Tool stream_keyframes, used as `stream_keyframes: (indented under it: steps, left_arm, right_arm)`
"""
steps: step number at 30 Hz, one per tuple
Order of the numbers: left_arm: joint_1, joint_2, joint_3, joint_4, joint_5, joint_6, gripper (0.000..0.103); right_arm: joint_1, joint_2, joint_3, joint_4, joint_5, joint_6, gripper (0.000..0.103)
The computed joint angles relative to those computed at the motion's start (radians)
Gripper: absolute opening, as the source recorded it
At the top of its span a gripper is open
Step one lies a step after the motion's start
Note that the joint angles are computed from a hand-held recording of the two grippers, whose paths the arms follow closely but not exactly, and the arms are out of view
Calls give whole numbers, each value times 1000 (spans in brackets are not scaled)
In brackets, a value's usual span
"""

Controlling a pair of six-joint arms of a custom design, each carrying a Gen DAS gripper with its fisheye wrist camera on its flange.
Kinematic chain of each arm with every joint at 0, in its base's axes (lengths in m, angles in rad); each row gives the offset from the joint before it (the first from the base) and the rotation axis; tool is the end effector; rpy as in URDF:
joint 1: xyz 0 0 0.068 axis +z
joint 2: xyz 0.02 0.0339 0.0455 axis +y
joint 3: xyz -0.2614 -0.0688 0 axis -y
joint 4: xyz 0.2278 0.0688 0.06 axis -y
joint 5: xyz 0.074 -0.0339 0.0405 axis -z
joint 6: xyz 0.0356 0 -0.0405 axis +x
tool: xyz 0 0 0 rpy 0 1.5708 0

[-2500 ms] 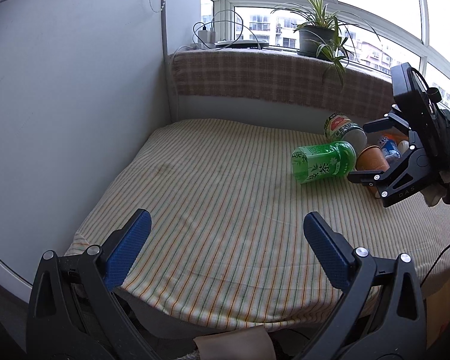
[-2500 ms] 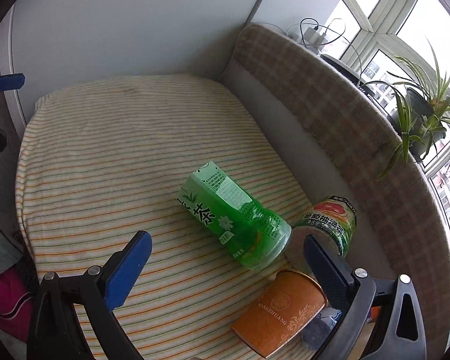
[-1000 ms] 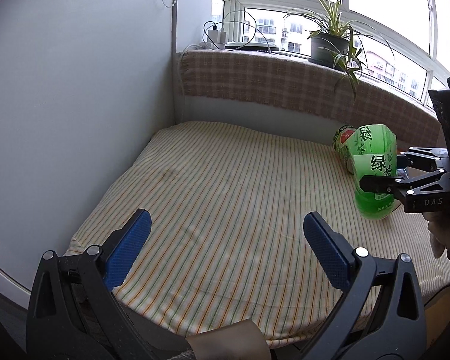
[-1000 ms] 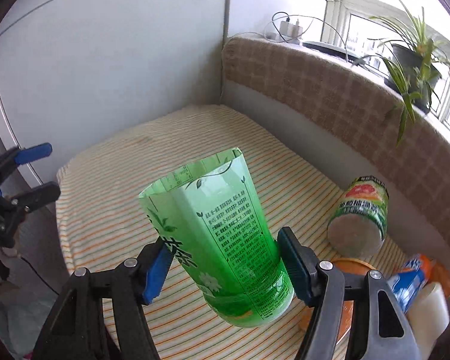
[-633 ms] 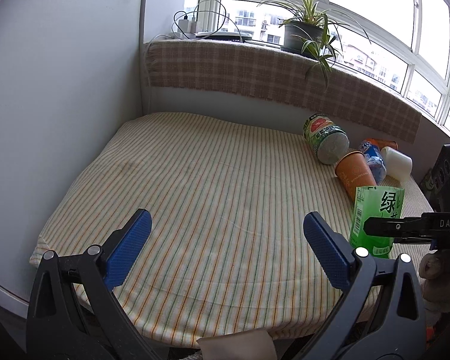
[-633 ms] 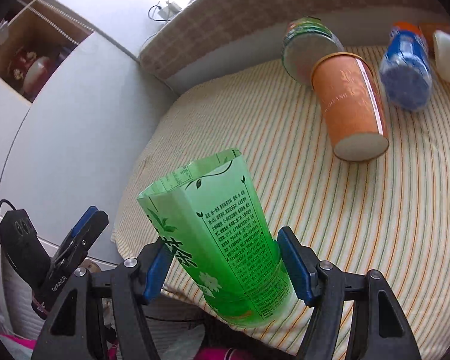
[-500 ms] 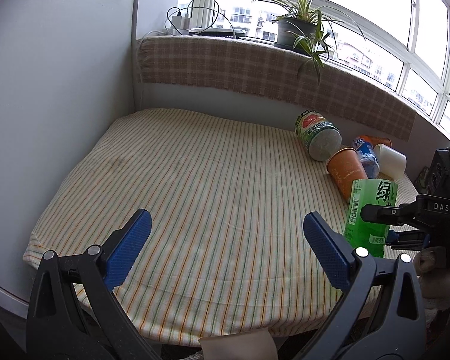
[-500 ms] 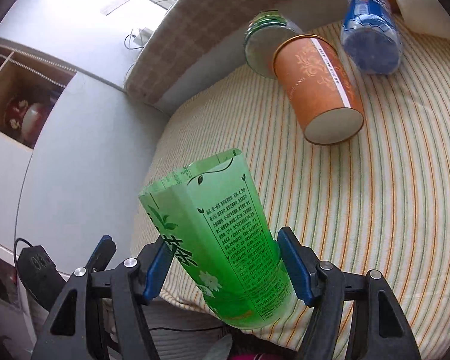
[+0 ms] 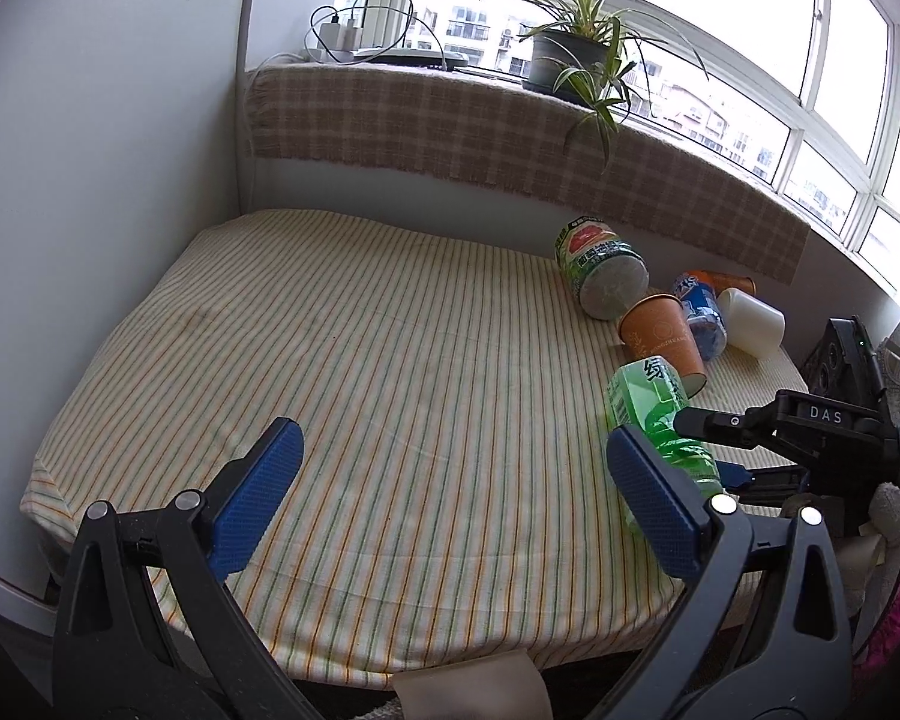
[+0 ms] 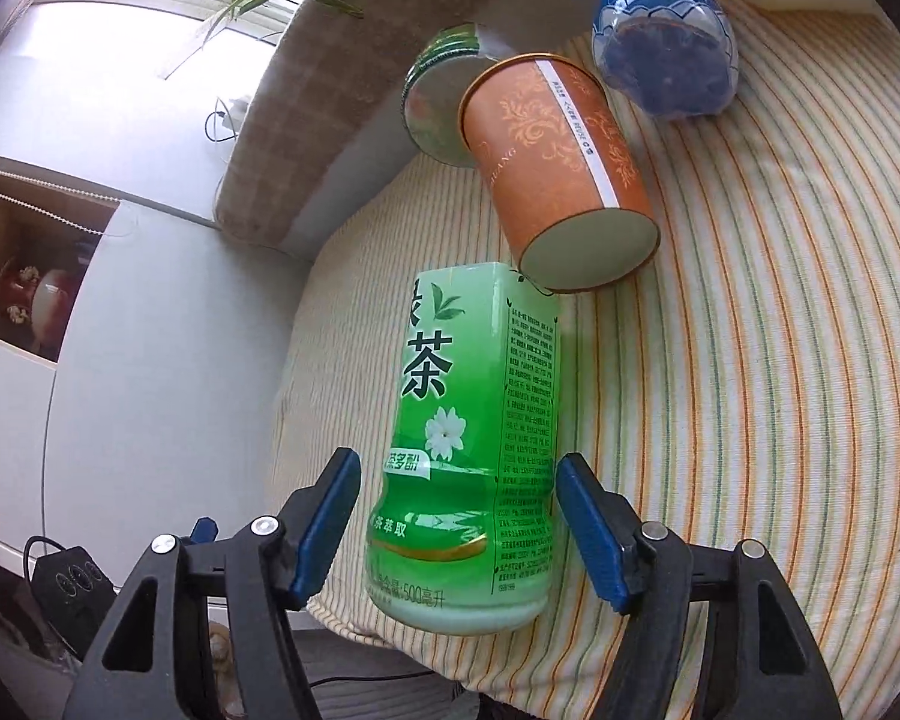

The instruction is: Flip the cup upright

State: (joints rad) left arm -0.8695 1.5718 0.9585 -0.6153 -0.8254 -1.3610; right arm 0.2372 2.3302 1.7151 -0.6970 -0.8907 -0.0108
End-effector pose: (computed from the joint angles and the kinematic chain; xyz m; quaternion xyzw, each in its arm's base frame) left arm 0.1968 -0.1925 0.2004 -0.2858 0.8589 0.0338 0.4235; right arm 0.4263 0.1315 0.1275 -0.1658 0.8812 0.4376 0.0674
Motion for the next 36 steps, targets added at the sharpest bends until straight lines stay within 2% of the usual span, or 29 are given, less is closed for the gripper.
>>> stream_keyframes:
  steps: [6, 10, 14, 16, 19, 22, 24, 28, 36]
  left_arm:
    - [68, 20, -8, 169, 115, 150, 103]
    - [145, 23, -42, 351, 299, 243, 102]
    - [229, 61, -36, 463, 493, 277, 89]
    - [262, 90, -19, 500, 561, 288, 88]
    - [315, 134, 7, 555, 683, 305, 84]
    - [388, 192, 22, 628, 845, 277, 82]
    - [421, 229, 49, 639, 903, 275, 79]
    - [459, 308, 127, 595, 952, 285, 79]
    - [450, 405, 238, 536, 992, 320, 77]
  right_arm:
    - [-61, -185, -217, 119, 32, -73, 78]
    - [-97, -364, -433, 298, 136, -101, 85]
    - [-126, -539, -641, 490, 291, -118, 88]
    - [-141, -611, -732, 569, 375, -141, 88]
    - [-162, -663, -798, 607, 431, -169, 88]
    - [-204, -669, -803, 582, 418, -190, 88]
    - [-227, -675, -805, 570, 414, -189, 88]
    - [-258, -674, -811, 563, 396, -172, 88]
    - [-263, -672, -816, 560, 391, -166, 88]
